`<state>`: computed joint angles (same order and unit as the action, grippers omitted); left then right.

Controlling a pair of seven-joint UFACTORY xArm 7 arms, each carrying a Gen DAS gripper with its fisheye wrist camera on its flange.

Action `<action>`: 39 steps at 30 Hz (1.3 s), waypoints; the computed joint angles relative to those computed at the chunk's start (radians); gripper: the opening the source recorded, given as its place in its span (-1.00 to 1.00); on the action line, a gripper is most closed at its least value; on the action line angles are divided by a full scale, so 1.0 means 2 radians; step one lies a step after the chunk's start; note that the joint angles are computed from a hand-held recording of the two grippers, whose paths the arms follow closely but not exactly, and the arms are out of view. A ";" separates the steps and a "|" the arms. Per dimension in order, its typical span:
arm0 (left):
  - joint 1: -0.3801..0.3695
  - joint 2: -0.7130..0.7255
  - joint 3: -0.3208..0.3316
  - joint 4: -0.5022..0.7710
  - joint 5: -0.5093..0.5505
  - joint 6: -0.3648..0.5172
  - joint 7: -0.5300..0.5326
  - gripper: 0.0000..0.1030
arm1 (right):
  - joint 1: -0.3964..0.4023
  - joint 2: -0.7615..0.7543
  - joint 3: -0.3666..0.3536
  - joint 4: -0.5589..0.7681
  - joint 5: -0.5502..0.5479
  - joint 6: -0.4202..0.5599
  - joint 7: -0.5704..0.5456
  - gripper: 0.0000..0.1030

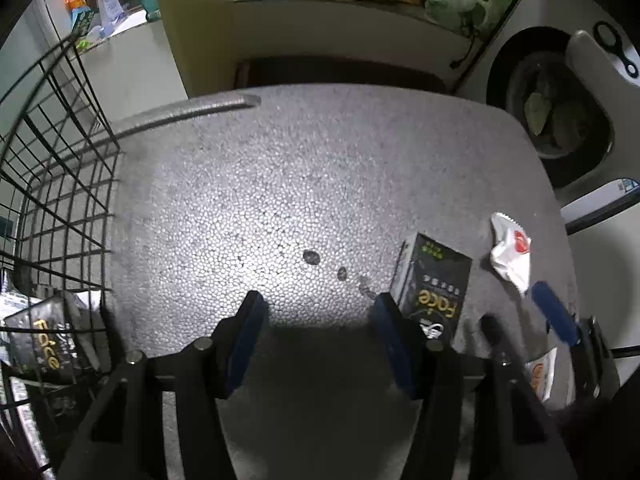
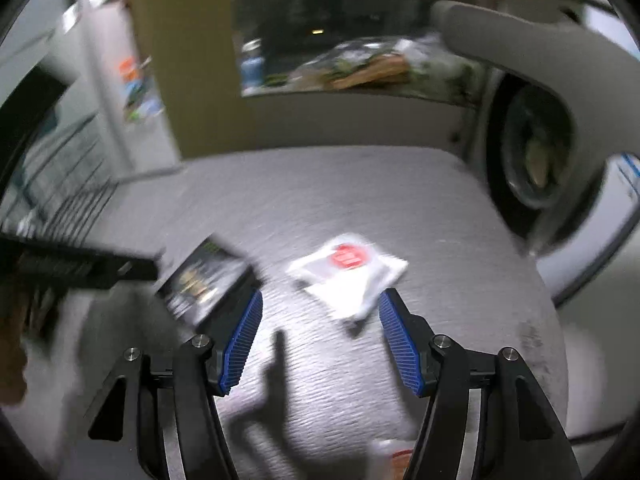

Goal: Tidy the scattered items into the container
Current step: 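Grasp the black Face tissue pack with the left gripper while the right grasps the white candy wrapper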

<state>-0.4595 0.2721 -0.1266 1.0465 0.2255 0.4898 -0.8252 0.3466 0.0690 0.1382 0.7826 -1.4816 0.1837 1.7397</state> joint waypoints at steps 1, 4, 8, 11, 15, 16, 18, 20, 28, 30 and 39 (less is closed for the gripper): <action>-0.001 -0.003 -0.001 0.000 0.000 0.000 0.001 0.22 | -0.004 -0.004 -0.004 -0.005 0.003 0.001 0.007 0.18; -0.005 -0.009 -0.003 0.001 0.006 -0.004 0.002 0.23 | -0.009 -0.015 -0.005 -0.018 0.001 0.012 0.040 0.18; -0.010 0.007 -0.011 0.023 0.001 -0.006 0.019 0.23 | -0.018 -0.019 -0.004 -0.023 -0.012 0.007 0.056 0.18; -0.019 0.021 -0.011 0.041 0.005 0.000 0.030 0.23 | -0.021 -0.018 -0.003 -0.023 -0.003 0.006 0.045 0.18; -0.027 0.043 -0.010 0.062 -0.002 0.009 0.039 0.23 | -0.023 -0.002 -0.006 -0.010 0.021 -0.006 0.021 0.18; -0.029 0.050 -0.008 0.070 -0.002 0.015 0.039 0.23 | -0.022 0.003 -0.007 -0.005 0.025 -0.006 0.022 0.18; -0.032 0.057 -0.007 0.074 -0.004 0.014 0.043 0.23 | -0.017 0.017 -0.008 0.008 0.044 -0.007 0.014 0.18; -0.037 0.057 0.001 0.073 0.006 0.010 0.041 0.22 | -0.012 0.027 -0.014 0.019 0.054 -0.013 0.022 0.18; -0.022 0.034 0.005 0.041 0.005 0.000 0.044 -0.01 | 0.025 0.089 -0.026 0.075 0.173 0.013 -0.056 0.18; -0.012 0.033 0.000 0.034 -0.008 -0.011 0.052 0.03 | 0.043 0.092 -0.033 0.081 0.181 0.037 -0.072 0.18; -0.018 0.040 0.006 0.037 0.007 -0.010 0.041 0.34 | 0.057 0.072 -0.051 0.056 0.198 0.037 -0.119 -0.24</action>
